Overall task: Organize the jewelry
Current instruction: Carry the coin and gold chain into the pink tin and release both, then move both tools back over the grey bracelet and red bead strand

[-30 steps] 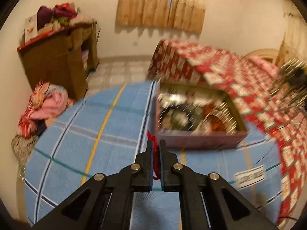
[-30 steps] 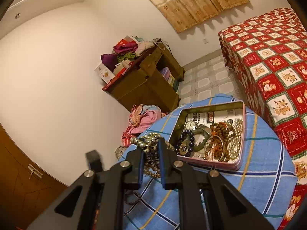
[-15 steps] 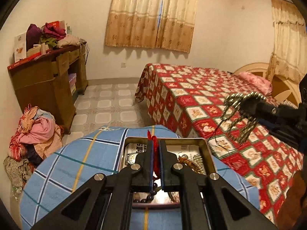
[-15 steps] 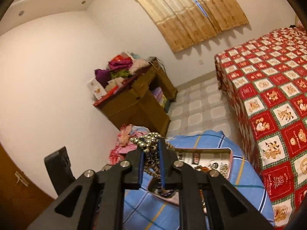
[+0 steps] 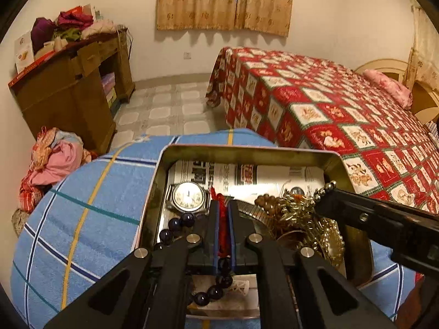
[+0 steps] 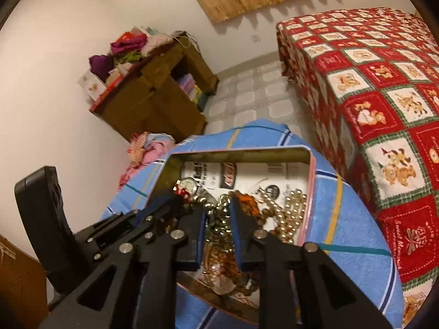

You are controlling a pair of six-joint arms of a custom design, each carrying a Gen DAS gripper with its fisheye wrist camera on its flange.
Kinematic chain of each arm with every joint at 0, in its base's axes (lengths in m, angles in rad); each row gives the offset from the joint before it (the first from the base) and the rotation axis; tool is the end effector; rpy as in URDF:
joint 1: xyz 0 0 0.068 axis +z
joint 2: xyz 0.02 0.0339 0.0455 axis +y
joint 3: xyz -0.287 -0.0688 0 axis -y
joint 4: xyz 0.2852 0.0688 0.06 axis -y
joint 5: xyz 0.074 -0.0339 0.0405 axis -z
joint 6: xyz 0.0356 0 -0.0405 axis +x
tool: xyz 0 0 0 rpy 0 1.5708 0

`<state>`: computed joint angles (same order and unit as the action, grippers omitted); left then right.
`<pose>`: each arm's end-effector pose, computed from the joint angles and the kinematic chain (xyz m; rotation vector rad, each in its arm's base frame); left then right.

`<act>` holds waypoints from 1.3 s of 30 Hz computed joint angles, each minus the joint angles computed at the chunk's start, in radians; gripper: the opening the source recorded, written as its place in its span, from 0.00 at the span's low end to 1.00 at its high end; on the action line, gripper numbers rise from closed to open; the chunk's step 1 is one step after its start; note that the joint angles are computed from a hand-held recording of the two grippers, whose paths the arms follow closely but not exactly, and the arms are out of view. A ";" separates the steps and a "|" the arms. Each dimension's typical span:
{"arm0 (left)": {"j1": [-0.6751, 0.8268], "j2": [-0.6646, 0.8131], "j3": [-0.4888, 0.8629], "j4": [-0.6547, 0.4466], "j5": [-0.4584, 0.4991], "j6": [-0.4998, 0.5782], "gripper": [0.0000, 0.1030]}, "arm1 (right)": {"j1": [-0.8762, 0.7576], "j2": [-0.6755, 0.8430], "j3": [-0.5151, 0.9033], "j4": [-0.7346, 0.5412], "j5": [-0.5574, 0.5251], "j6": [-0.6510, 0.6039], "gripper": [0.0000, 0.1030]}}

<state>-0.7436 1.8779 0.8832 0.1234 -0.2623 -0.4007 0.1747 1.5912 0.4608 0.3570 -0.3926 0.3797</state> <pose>0.2876 -0.2519 0.0977 0.2969 2.3945 -0.2087 0.2716 0.0618 0.0934 0.0452 2.3870 0.7293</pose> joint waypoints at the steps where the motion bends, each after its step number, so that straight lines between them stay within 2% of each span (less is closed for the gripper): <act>1: 0.004 -0.006 0.011 -0.037 0.015 -0.005 0.12 | -0.010 -0.020 -0.005 -0.014 -0.013 0.003 0.45; 2: 0.006 -0.018 0.017 -0.072 0.023 -0.011 0.26 | -0.020 -0.083 -0.037 -0.014 -0.020 0.019 0.59; 3: 0.003 -0.029 0.017 -0.091 0.015 -0.018 0.34 | -0.034 -0.141 -0.065 -0.007 -0.030 0.029 0.66; 5: -0.017 -0.084 -0.024 -0.073 -0.039 -0.029 0.67 | -0.055 -0.279 -0.109 -0.034 -0.048 0.041 0.68; 7: -0.045 -0.169 -0.089 -0.038 -0.107 -0.027 0.75 | -0.059 -0.442 -0.138 -0.111 -0.020 0.063 0.68; 10: -0.080 -0.274 -0.131 -0.101 -0.167 -0.035 0.75 | -0.032 -0.728 -0.193 -0.263 0.042 0.084 0.68; 12: -0.106 -0.354 -0.187 -0.115 -0.205 -0.056 0.75 | 0.049 -0.896 -0.217 -0.375 0.140 0.099 0.68; 14: -0.134 -0.429 -0.243 -0.138 -0.245 -0.077 0.75 | 0.200 -1.058 -0.248 -0.484 0.311 0.137 0.70; 15: -0.154 -0.466 -0.272 -0.155 -0.274 -0.097 0.75 | 0.269 -1.094 -0.256 -0.514 0.389 0.155 0.76; 16: -0.174 -0.495 -0.297 -0.176 -0.306 -0.124 0.75 | 0.387 -1.150 -0.276 -0.560 0.514 0.191 0.79; 17: -0.194 -0.515 -0.317 -0.200 -0.329 -0.152 0.75 | 0.455 -1.155 -0.291 -0.558 0.583 0.214 0.83; 19: -0.227 -0.529 -0.344 -0.237 -0.352 -0.207 0.75 | 0.612 -1.137 -0.317 -0.562 0.719 0.289 0.83; 24: -0.319 -0.521 -0.364 -0.346 -0.427 -0.356 0.75 | 0.810 -1.030 -0.349 -0.540 0.857 0.423 0.83; 31: -0.422 -0.556 -0.400 -0.459 -0.483 -0.530 0.75 | 1.028 -1.034 -0.336 -0.723 1.056 0.645 0.83; 35: -0.487 -0.560 -0.415 -0.516 -0.510 -0.618 0.75 | 1.171 -0.967 -0.309 -0.798 1.168 0.797 0.83; 39: -0.531 -0.576 -0.443 -0.539 -0.512 -0.680 0.75 | 1.242 -0.901 -0.291 -0.816 1.208 0.867 0.83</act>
<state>-1.2743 1.3014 0.4405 -0.4158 -0.7746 -1.0809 1.4162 0.6905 0.1697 -0.4588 0.8157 1.2463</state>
